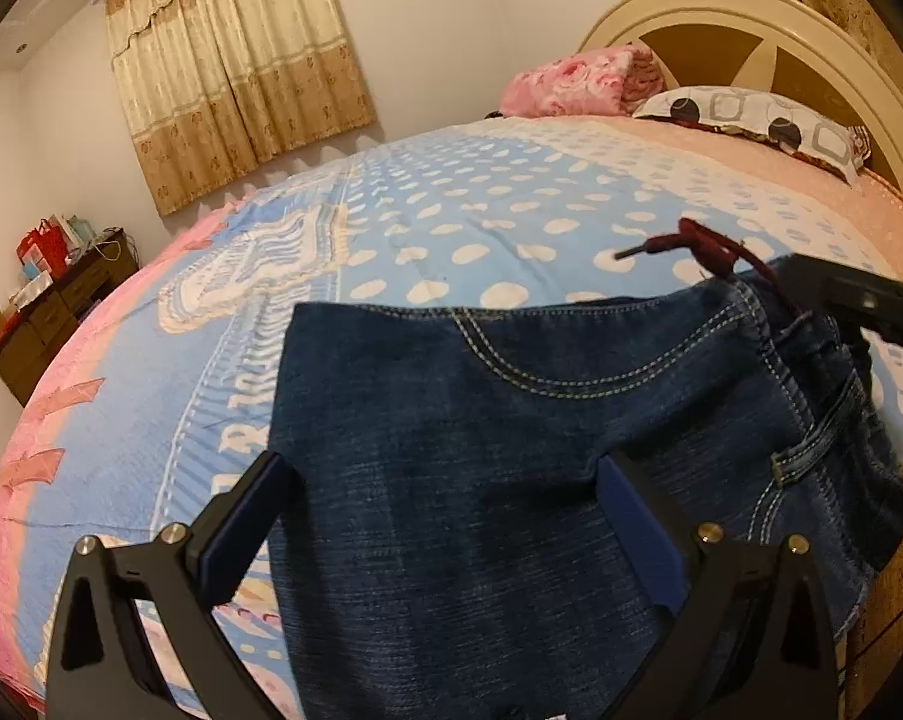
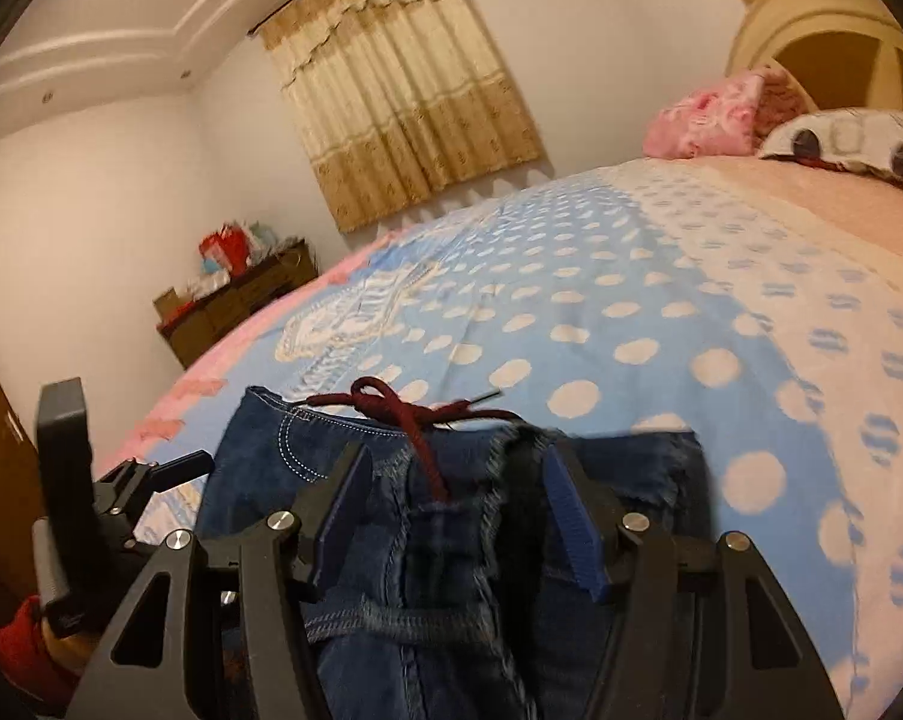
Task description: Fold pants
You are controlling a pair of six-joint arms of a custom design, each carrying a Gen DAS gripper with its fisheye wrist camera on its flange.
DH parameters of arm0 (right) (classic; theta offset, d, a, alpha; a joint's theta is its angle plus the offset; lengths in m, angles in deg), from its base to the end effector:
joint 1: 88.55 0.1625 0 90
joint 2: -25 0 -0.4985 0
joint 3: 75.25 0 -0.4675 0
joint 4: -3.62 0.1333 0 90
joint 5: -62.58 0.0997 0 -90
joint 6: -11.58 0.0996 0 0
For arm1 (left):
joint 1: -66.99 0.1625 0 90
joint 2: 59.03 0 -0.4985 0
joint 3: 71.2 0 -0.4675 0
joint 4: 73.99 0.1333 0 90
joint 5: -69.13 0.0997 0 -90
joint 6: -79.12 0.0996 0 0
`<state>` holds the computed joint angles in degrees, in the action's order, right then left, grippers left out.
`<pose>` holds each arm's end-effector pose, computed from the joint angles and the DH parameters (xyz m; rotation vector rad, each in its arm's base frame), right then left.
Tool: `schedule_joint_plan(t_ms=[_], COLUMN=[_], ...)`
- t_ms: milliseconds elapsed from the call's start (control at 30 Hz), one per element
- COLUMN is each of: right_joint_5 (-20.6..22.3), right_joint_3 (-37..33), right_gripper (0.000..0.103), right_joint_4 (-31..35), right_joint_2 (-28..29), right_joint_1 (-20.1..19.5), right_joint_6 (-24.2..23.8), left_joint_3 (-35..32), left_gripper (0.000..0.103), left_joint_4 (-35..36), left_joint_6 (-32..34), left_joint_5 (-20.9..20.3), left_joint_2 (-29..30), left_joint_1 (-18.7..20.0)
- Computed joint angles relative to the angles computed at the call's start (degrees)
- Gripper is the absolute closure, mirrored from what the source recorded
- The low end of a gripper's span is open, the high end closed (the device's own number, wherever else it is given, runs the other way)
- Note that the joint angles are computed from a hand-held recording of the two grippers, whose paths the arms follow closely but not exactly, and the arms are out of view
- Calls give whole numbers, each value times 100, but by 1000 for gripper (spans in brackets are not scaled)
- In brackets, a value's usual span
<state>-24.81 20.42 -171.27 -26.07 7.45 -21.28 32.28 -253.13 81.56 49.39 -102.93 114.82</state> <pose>0.2193 -0.7678 0.2106 0.9680 -2.6727 1.0293 -0.3011 -0.6707 0.1249 0.4059 1.9446 -0.9516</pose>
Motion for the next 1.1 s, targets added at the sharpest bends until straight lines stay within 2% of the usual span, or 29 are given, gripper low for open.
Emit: schedule_joint_plan(t_ms=[67, 100, 133, 167, 233, 333, 433, 467, 567, 733, 800, 900, 1000, 1033, 1100], right_joint_5=[-257, -503, -797, -851, -535, -454, -346, -520, -1268, -1447, -1260, -564, 122, 171, -246], right_joint_3=[-172, -189, -212, -223, -85, 157, 104, 34, -283, -593, -639, -490, -137, 57, 403], right_gripper=[42, 52, 81, 93, 95, 95, 95, 95, 98, 99, 99, 98, 97, 95, 93], right_joint_4=[208, 103, -1, 33, -49, -748, -948, -1105, -1196, -917, -672, -366, -374, -578, -1427], right_joint_2=[142, 201, 266, 271, 151, 90, 165, 256, 568, 691, 642, 426, 171, 69, 20], right_joint_1=[96, 152, 215, 212, 104, 19, -87, -72, 63, 84, 30, -165, -367, -388, -299], right_joint_6=[-155, -234, -369, -371, -153, -43, 617, 764, 780, 899, 1066, 1323, 1389, 1460, 1325], left_joint_3=[-44, -53, -63, -61, -31, -24, -137, -180, -395, -475, -368, -74, 106, 101, 72], left_gripper=[0, 0, 0, 0, 0, 0, 0, 0, 0, 0, 0, 0, 0, 0, 0], left_joint_4=[-113, -144, -149, -158, -370, -566, -670, -709, -897, -1097, -1176, -979, -1269, -1381, -1421], left_joint_6=[193, 247, 275, 307, 464, 560, 764, 833, 1158, 1201, 1143, 683, 811, 892, 909], left_joint_5=[110, 136, 170, 158, 23, -122, 24, 53, 217, 160, -46, -382, -426, -421, -402], left_joint_2=[93, 102, 116, 112, 99, 97, 226, 273, 504, 591, 510, 255, 204, 232, 257], left_joint_1=[-7, -9, -15, -15, -16, -27, -34, -31, 17, 70, 104, 147, 132, 133, 138])
